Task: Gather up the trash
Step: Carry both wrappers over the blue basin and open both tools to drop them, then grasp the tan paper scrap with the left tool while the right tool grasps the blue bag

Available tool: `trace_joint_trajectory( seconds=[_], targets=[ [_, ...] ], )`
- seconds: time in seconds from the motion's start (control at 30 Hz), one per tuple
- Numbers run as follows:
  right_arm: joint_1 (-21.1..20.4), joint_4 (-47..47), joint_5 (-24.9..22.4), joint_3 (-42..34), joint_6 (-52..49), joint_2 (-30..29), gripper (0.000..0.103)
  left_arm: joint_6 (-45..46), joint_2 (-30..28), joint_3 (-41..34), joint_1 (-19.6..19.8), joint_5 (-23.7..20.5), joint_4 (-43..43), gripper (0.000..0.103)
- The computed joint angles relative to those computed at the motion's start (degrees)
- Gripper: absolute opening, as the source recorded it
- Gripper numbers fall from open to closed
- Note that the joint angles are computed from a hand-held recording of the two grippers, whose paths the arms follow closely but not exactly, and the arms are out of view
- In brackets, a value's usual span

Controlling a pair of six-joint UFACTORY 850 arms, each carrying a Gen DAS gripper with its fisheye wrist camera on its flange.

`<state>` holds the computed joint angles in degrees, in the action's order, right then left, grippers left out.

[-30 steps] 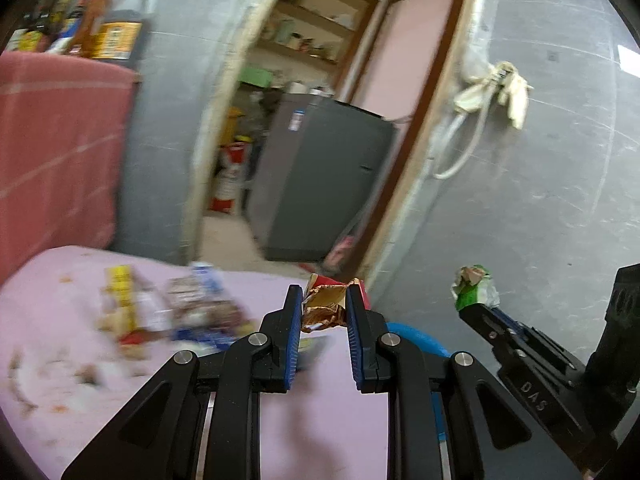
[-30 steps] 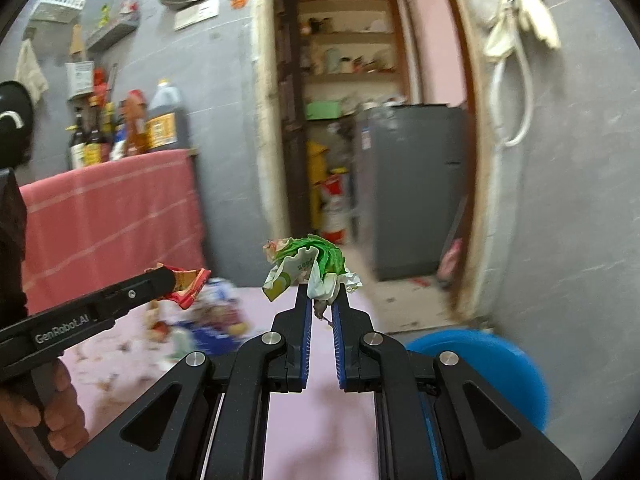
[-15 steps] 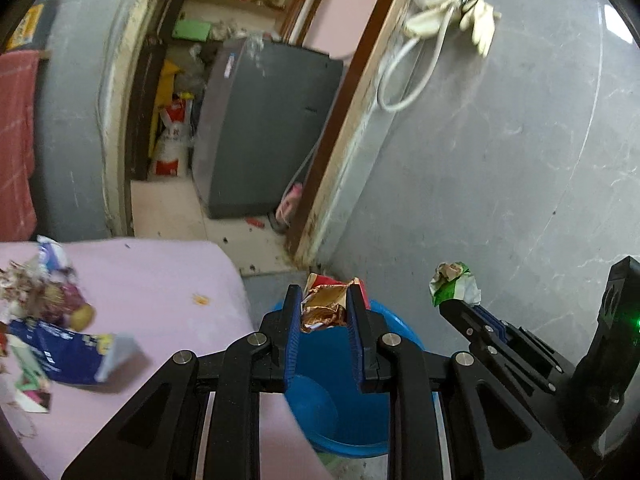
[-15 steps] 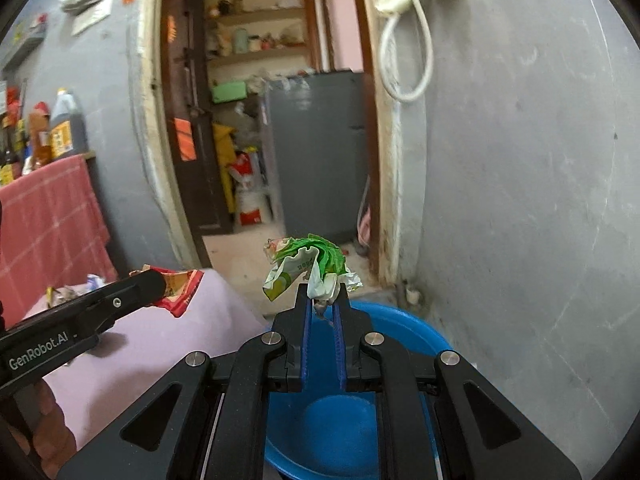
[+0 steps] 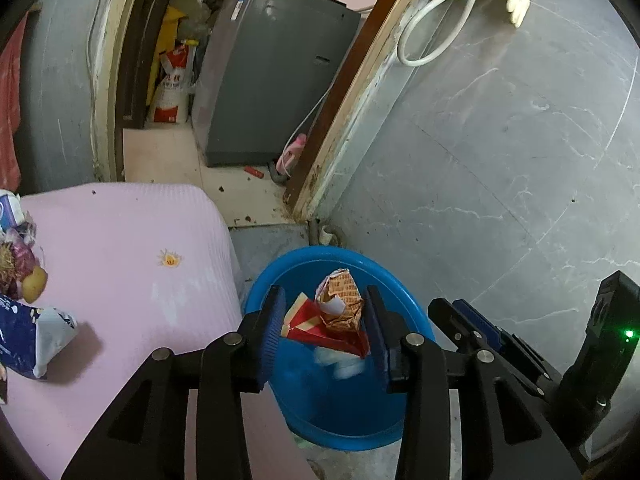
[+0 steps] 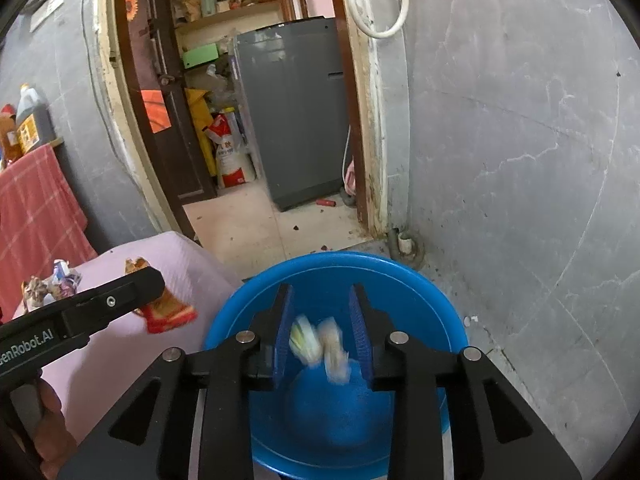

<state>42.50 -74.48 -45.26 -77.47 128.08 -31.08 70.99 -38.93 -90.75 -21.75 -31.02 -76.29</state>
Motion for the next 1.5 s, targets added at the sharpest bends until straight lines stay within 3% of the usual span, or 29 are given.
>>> trace_joint_trajectory(
  seconds=[0.17, 0.3, 0.4, 0.47, 0.53, 0.7, 0.87, 1.1, 1.2, 1.4, 1.5],
  targets=[
    [0.8, -2.44, -2.03, 0.8, 2.89, 0.81, 0.031, 4.06, 2.05, 2.3, 1.25, -2.17, -4.88, 0.048],
    [1.41, -4.5, -4.23, 0.61, 4.05, 1.01, 0.046, 6.07, 3.27, 3.25, 2.24, -4.34, -7.21, 0.05],
    [2.34, -5.57, -6.95, -0.35, 3.64, 0.89, 0.051, 10.07, 5.05, 5.21, 3.37, -4.87, -11.84, 0.06],
    [3.0, -6.83, -8.69, -1.02, 3.91, 0.79, 0.061, 12.68, 6.51, 6.86, 4.14, -4.77, -14.65, 0.065],
    [4.12, -9.29, -11.09, -1.47, 5.17, 0.7, 0.077, 17.01, 8.53, 9.05, 5.24, -3.85, -18.98, 0.073],
    [6.45, -14.9, -15.67, -4.0, 6.13, -0.54, 0.088, 34.62, 14.23, 15.61, 8.06, 0.43, -35.75, 0.095],
    [8.92, -22.34, -19.16, -7.44, 7.29, -2.63, 0.103, 51.53, 18.71, 21.26, 11.1, 1.19, -51.15, 0.1],
    [10.26, -29.3, -15.77, -13.94, 7.19, -6.63, 0.103, 69.61, 24.03, 29.55, 15.94, 0.0, -66.52, 0.101],
    [10.44, -31.3, -12.78, -16.81, 6.86, -8.85, 0.103, 72.01, 25.02, 31.53, 17.53, 0.68, -68.55, 0.101],
    [10.06, -29.61, -5.41, -22.86, 1.96, -13.58, 0.103, 71.28, 24.72, 33.47, 20.4, 2.14, -65.46, 0.101],
    [9.78, -26.69, -3.09, -25.74, -1.96, -15.8, 0.103, 64.94, 23.01, 32.3, 21.23, 3.95, -58.46, 0.101]
  ],
)
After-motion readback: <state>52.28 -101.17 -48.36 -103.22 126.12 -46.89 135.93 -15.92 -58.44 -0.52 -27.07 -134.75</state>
